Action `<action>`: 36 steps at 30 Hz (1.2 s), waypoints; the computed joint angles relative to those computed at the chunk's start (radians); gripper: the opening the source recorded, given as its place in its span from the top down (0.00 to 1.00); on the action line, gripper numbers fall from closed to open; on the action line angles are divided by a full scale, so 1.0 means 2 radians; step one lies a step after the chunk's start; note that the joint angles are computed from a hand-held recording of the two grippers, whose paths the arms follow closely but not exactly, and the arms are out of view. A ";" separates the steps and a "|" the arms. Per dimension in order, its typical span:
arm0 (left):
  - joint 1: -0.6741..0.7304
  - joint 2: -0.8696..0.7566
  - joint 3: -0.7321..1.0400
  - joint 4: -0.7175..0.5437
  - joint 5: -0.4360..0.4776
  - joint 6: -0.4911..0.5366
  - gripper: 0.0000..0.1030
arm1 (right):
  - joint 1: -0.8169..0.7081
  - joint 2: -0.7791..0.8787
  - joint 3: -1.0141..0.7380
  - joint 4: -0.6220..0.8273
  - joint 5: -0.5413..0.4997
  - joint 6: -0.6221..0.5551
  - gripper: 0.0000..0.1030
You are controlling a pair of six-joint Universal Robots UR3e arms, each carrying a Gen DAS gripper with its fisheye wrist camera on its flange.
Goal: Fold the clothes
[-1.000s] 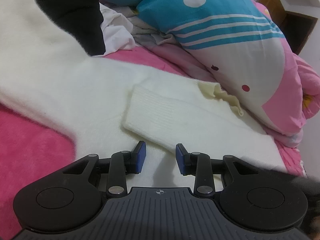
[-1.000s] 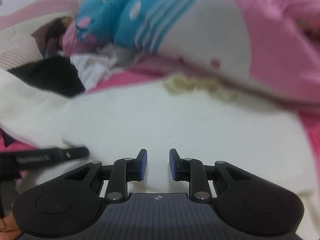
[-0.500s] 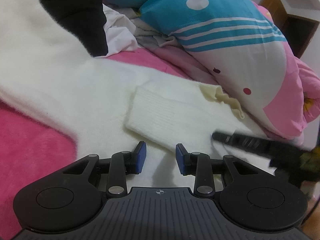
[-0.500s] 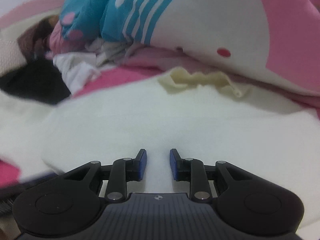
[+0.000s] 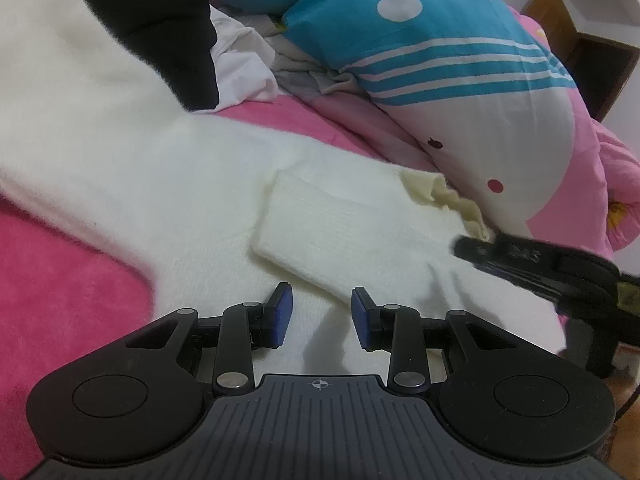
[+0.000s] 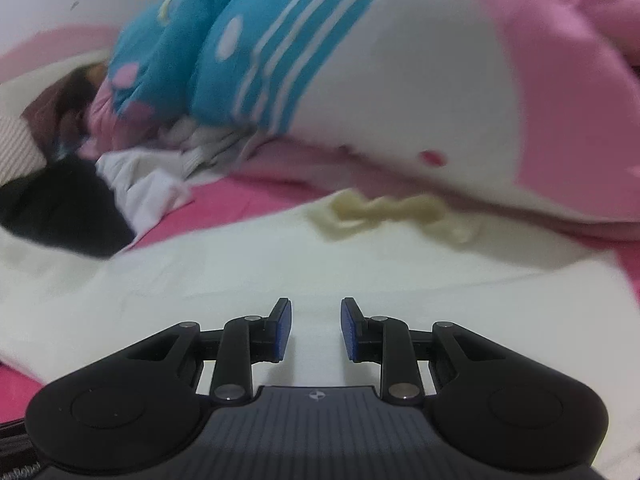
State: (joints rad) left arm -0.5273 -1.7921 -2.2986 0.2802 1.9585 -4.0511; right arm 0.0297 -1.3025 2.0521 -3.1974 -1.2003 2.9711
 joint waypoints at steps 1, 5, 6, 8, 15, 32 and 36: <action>0.000 0.000 0.000 -0.001 0.000 -0.001 0.68 | -0.002 0.010 -0.005 0.004 -0.010 0.002 0.72; -0.003 -0.001 0.003 -0.004 0.004 -0.001 0.68 | -0.019 0.040 -0.022 0.021 -0.014 -0.002 0.72; -0.004 -0.001 0.004 -0.005 0.005 -0.001 0.68 | -0.020 0.024 -0.019 0.034 -0.015 -0.003 0.72; -0.006 -0.002 0.006 -0.008 0.008 -0.001 0.68 | -0.028 -0.015 0.002 0.041 -0.007 -0.004 0.71; -0.003 0.002 0.006 -0.012 0.004 -0.004 0.68 | -0.103 -0.061 0.072 0.025 -0.021 -0.010 0.70; 0.001 0.003 0.002 -0.008 -0.001 -0.002 0.68 | -0.272 -0.232 0.190 0.107 0.086 -0.075 0.68; -0.001 0.002 0.003 -0.008 0.001 0.000 0.68 | -0.281 -0.213 0.205 0.058 0.057 -0.076 0.67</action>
